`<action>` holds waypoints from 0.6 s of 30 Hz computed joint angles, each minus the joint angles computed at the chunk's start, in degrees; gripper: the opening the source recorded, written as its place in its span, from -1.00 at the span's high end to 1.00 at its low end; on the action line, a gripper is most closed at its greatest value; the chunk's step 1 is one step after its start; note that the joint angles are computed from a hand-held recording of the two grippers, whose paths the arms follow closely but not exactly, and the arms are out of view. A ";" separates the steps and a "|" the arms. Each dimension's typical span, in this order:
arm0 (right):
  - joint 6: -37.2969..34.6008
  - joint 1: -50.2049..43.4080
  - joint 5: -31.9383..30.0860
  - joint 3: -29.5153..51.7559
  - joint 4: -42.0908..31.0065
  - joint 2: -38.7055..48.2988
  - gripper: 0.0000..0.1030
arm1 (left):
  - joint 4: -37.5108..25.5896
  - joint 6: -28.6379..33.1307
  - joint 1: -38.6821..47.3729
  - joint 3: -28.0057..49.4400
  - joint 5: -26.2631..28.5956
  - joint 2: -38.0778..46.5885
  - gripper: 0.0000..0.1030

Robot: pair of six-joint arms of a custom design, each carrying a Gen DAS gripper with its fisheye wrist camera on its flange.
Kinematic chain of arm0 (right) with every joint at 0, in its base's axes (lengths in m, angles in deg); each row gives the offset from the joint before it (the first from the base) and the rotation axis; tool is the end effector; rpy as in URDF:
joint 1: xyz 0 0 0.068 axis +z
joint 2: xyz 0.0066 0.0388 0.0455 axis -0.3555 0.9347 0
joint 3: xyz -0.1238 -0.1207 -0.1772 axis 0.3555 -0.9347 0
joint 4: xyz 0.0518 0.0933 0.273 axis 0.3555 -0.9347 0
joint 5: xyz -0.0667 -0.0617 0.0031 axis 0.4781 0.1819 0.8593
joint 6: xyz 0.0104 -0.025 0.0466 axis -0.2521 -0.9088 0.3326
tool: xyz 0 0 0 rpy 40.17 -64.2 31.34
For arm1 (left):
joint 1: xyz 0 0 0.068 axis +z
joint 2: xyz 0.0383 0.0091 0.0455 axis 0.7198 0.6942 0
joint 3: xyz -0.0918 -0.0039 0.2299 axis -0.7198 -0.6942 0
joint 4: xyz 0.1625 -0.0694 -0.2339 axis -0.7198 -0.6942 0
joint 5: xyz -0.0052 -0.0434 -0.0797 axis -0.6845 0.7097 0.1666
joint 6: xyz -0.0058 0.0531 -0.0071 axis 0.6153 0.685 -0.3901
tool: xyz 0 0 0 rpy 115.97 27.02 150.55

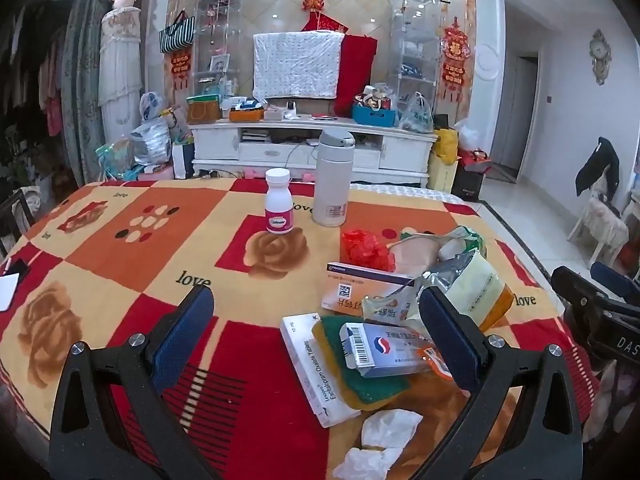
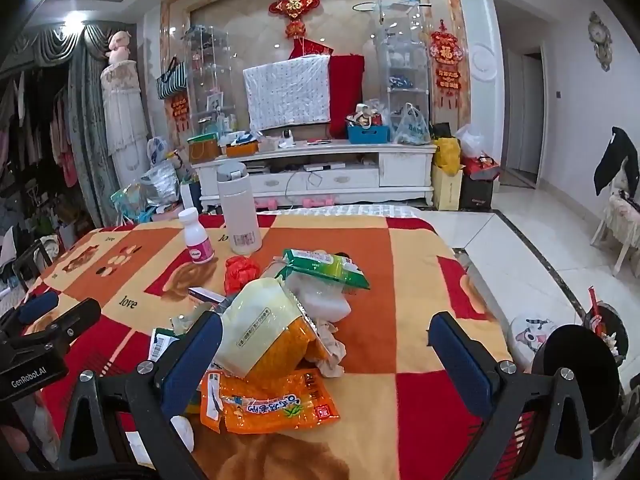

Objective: Collect trash
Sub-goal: 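Move both tools toward the pile of trash on the table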

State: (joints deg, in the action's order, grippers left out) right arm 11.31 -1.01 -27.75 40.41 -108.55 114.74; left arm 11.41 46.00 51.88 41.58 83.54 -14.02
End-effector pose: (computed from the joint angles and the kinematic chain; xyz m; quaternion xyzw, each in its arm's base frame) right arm 0.2862 0.0890 0.2676 0.0776 0.8668 -0.0053 0.4925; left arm 0.2808 0.0184 0.2658 0.0716 0.8675 -0.0787 0.4859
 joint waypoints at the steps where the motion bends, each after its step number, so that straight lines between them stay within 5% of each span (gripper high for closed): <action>1: -0.07 -0.12 -0.12 -0.04 0.23 0.15 -1.00 | -0.04 -0.14 -0.03 0.02 0.03 0.01 -0.99; 18: 1.47 0.55 0.00 1.40 -1.81 2.05 -1.00 | 0.31 -1.22 -0.52 0.23 -0.25 0.78 -0.99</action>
